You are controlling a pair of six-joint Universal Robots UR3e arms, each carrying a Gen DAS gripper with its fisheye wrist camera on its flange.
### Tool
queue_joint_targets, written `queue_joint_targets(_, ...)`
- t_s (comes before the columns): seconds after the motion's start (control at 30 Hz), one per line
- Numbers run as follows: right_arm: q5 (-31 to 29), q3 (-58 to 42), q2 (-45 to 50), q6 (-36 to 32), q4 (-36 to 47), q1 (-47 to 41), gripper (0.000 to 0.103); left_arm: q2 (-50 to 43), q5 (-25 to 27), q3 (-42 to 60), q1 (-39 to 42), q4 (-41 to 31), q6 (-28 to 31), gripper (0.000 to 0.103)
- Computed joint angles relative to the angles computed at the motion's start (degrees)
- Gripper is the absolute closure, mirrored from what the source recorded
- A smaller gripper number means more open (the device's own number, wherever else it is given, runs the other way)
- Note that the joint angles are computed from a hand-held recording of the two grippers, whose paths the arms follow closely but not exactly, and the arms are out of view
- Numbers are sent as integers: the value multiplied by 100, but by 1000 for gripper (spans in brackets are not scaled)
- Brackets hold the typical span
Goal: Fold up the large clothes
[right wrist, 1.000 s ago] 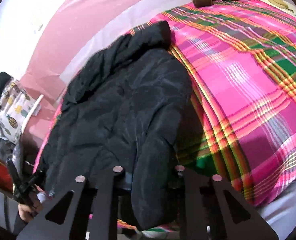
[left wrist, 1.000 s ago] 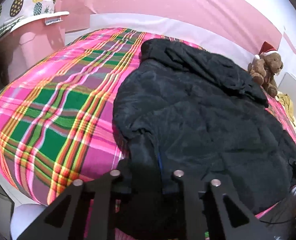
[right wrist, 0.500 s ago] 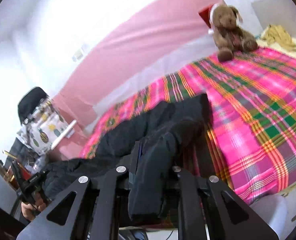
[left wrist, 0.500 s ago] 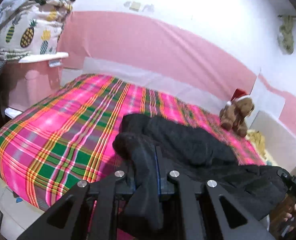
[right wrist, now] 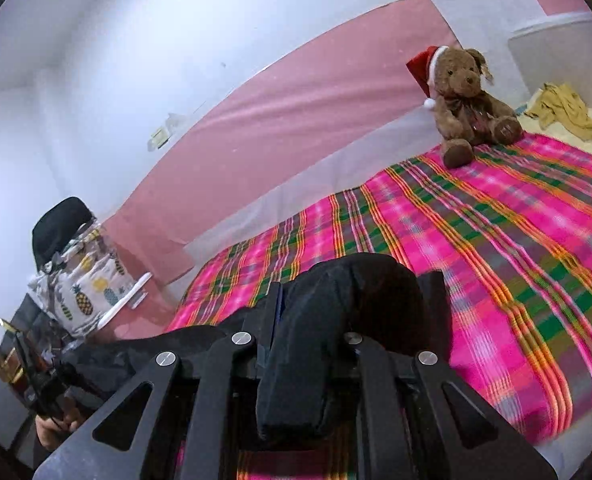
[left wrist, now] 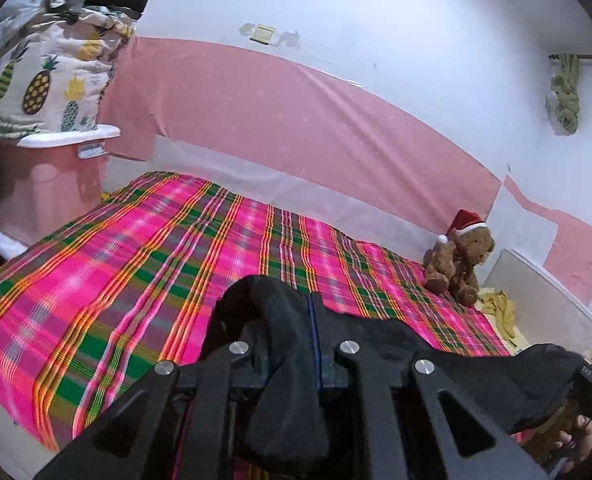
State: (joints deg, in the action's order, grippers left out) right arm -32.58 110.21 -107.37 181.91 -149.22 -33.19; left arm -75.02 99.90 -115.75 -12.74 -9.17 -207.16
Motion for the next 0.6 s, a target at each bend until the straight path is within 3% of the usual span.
queue_joint_targets(0.13, -912, -1437, 1660, 622, -515, 884, 89, -1023, -374, 957, 436, -74, 187, 89)
queue_joint_targets(0.33, -2057, -4080, 4059, 758, 308, 1740, 88, -3254, -505, 3207, 731, -850, 273, 89)
queue_joint_targets(0.5, -2443, -6100, 5774, 600, 1605, 2032, 82, -4755, -547, 4552, 835, -1471, 242, 87)
queue_joint_targets(0.6, -2278, -6746, 6431, 564, 1962, 2026, 81, -5255, -580, 4700, 853, -1304, 117, 83)
